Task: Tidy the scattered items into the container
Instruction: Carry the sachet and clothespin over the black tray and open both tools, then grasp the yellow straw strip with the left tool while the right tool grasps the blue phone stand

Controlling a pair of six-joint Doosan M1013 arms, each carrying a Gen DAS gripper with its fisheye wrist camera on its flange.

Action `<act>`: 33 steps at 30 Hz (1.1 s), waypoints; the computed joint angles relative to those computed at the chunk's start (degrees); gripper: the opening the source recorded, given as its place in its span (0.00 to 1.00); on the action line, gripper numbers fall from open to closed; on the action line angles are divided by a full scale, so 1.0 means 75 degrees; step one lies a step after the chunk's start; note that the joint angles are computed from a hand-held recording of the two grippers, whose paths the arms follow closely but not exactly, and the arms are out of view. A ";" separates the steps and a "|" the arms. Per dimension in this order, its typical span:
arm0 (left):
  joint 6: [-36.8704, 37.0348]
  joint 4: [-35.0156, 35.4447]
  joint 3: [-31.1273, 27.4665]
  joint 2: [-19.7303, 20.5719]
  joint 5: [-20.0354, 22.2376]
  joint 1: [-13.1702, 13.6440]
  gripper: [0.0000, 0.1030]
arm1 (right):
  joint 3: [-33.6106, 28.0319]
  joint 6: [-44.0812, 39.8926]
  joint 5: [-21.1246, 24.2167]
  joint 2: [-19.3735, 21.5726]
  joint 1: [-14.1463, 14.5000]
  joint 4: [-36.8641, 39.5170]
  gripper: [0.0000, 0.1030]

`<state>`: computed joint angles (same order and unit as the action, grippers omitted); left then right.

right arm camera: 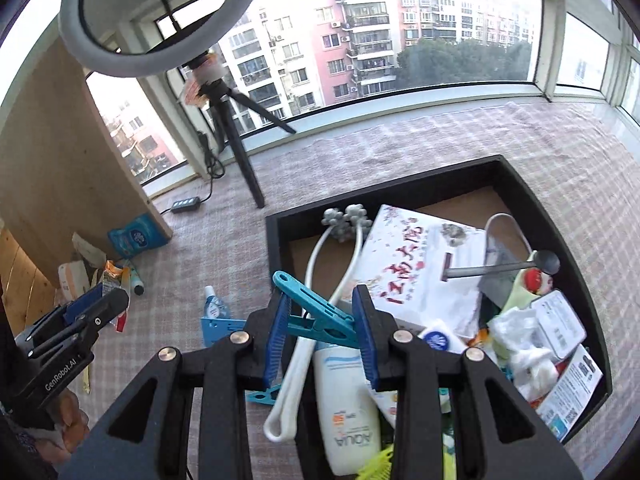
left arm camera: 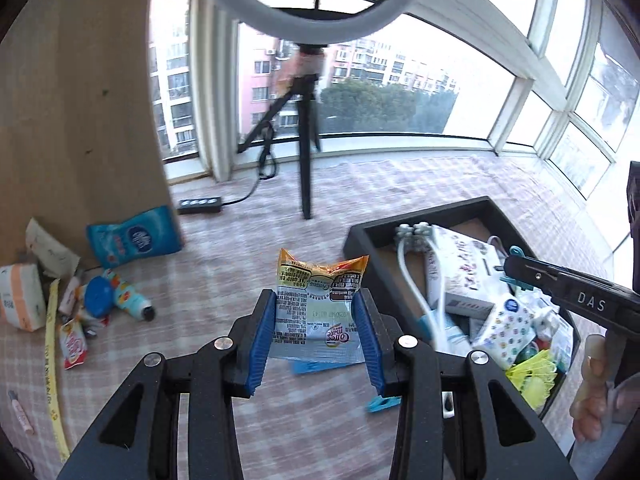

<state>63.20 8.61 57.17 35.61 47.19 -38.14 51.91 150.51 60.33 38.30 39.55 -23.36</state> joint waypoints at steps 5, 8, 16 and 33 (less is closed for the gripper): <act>0.1033 -0.0782 -0.1099 0.0604 0.0362 -0.0392 0.37 | 0.0951 0.1102 0.0070 -0.0613 -0.0162 -0.0599 0.31; 0.1535 -0.1057 -0.1637 0.0896 0.0583 -0.0617 0.37 | 0.1409 0.1586 0.0124 -0.0901 -0.0242 -0.0804 0.31; 0.2156 -0.1037 -0.2386 0.1282 0.1031 -0.1043 0.58 | 0.2228 0.2606 0.0273 -0.1427 -0.0302 -0.1397 0.54; 0.0005 0.0375 -0.0492 0.0233 0.0713 -0.0294 0.58 | 0.1117 0.0786 -0.0151 -0.0699 -0.0048 -0.0645 0.54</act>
